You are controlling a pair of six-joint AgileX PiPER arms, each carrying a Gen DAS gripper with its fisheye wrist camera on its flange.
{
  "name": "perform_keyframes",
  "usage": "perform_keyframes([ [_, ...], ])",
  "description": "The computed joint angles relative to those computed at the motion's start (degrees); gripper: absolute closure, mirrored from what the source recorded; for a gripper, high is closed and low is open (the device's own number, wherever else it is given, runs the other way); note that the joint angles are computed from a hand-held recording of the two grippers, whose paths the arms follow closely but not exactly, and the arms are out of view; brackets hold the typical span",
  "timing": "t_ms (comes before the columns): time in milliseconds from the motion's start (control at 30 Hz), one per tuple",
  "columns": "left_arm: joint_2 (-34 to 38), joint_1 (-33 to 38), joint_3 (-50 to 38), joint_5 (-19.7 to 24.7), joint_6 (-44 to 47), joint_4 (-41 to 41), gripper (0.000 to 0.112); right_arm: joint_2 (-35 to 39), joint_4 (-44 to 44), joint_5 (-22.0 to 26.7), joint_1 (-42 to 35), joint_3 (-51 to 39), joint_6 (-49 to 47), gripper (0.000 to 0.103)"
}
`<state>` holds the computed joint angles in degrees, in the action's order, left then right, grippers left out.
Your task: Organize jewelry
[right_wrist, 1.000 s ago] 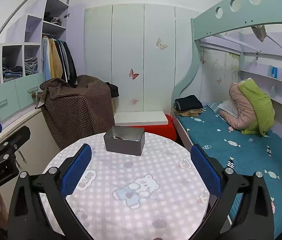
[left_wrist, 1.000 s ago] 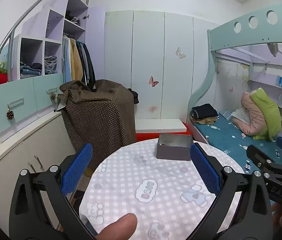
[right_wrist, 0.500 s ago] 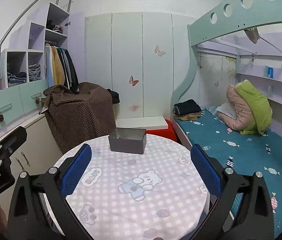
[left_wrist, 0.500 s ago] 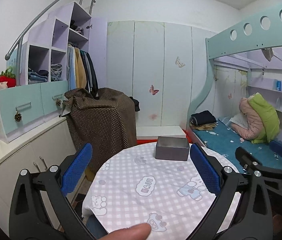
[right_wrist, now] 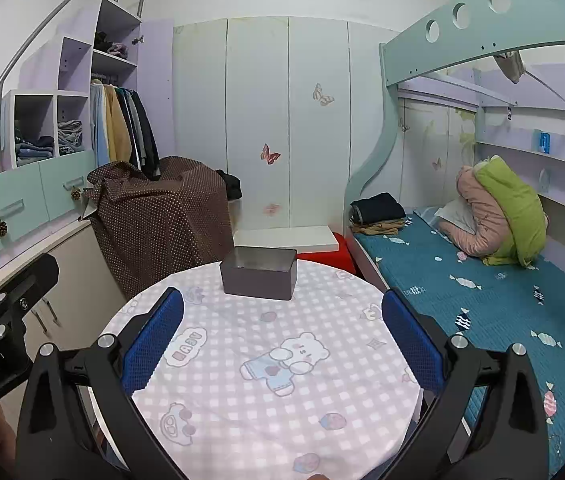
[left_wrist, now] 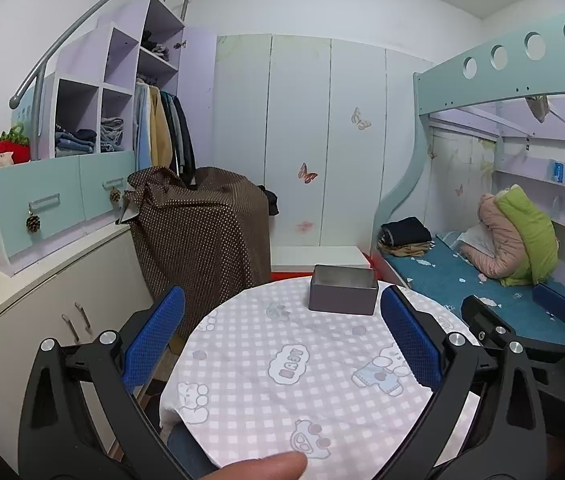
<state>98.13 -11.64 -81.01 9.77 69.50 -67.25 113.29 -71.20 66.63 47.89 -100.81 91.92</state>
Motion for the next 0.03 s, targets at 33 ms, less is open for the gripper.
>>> perform_keyframes([
  [33, 0.12, 0.07, -0.02, -0.01, 0.39, -0.40, 0.014, -0.29, -0.12, -0.24, -0.06, 0.66, 0.34, 0.007],
])
